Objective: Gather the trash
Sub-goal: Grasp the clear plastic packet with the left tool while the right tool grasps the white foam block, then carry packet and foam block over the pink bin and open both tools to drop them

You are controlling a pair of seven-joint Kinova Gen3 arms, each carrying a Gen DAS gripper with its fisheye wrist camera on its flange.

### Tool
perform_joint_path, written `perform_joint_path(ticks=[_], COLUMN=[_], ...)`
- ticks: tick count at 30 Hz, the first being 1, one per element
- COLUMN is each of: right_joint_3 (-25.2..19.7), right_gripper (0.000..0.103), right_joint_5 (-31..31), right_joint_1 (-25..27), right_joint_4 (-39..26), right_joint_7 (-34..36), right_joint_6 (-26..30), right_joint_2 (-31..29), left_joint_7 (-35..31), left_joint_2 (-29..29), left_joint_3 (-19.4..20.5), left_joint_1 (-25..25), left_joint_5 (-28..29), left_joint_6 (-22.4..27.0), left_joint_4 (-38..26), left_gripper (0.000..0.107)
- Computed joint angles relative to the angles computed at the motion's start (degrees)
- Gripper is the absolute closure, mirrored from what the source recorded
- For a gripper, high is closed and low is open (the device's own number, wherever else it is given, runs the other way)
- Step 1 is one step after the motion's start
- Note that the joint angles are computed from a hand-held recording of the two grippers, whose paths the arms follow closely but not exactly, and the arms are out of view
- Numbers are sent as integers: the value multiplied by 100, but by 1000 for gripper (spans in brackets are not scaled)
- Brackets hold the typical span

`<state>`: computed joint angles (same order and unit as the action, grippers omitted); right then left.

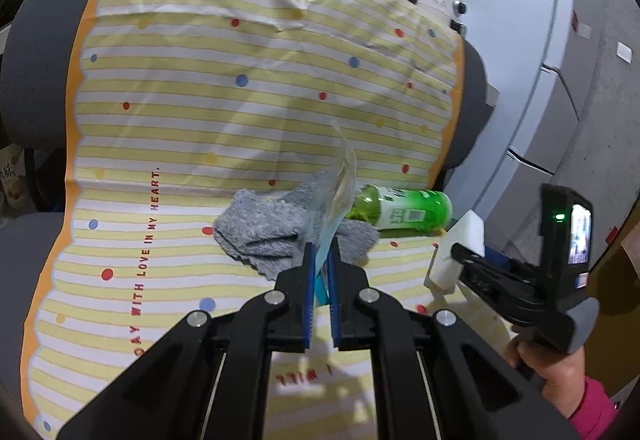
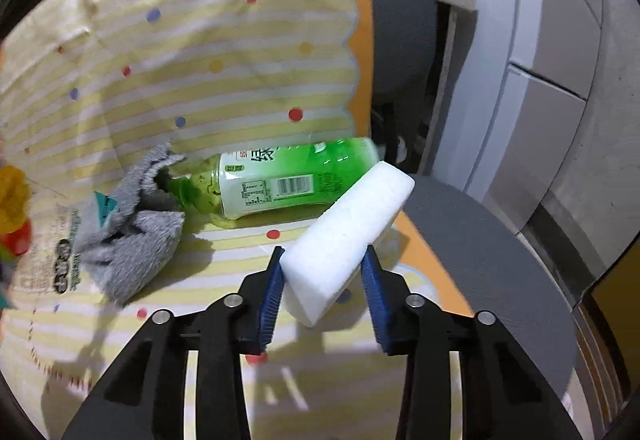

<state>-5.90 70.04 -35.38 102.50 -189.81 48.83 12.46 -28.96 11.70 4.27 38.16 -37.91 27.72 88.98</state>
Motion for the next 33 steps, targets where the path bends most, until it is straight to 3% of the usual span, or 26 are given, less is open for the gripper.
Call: perform_joint_path(ticks=[5,9,15,23,28,33], right_joint_3=[-884,-1115,-1953,-2656,-2573,-2304], right_gripper=[66,66,64,63,62,58], right_joint_5=[636,838,-190,-1917,-2605,-2894], right_joint_1=[694,412,557,728,845,1230], right_joint_4=[1327,2197,3014,3687,4039,4363], right_joint_7=[-754,-1133,-1105,-904,-720,-458], right_joint_6=[-608,-370,368,1193,1194,684], right_joint_2=[-1214,-2093,-3339,-4491,-5008,-5110], left_joint_7=[27,36,-250,-1740,-2360,-2902], left_joint_2=[-145,-179,96,870,1213,1397], left_joint_3=[192,441,639,1144,1217,1157], left_joint_1=[295,546,994,1207,1317,1478], left_joint_5=[-237,-369,-265,829,1404,1828], left_joint_6=[97,-2,-238,-361,-224,-62], left_joint_4=[63,68,-176,-1017,-1464,-1696], left_gripper=[103,103,103,103,103,103])
